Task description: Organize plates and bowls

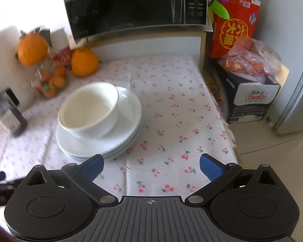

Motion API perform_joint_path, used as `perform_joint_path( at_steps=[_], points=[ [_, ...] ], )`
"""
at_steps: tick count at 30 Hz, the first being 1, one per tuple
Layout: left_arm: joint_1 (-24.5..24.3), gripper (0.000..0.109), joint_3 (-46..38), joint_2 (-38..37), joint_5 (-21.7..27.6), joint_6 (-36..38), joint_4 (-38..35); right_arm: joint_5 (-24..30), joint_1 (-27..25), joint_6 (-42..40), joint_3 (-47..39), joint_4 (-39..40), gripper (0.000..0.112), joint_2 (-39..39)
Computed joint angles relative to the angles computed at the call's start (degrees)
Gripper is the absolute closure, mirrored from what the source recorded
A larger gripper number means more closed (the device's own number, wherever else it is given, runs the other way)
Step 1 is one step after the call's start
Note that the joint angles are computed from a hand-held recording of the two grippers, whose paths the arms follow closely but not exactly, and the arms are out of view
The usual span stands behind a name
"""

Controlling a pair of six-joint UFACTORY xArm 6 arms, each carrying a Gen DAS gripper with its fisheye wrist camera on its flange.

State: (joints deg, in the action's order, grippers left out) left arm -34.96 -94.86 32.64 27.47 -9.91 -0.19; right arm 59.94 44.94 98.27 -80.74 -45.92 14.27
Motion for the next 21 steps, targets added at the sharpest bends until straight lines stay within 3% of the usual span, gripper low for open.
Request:
perform_joint_path(
  at_steps=[5,12,21],
  points=[
    [-0.15,0.006,-1.28,0.74,0.98,-7.79,9.46,-0.2,0.42,-1.53,-1.13,0.64,0.01,1.59],
    [-0.86,0.006,-1.78,1.03,1.58,-9.97,12.7,-2.13,-0.22,-3.67,-1.87,3.43,0.01,3.07],
    [-0.94,0.006,0.43,0.06,-5.12,-16.46,20.47,-0.53,0.62,-0.58,-1.65,-0.34,0.01,2.54]
  ],
)
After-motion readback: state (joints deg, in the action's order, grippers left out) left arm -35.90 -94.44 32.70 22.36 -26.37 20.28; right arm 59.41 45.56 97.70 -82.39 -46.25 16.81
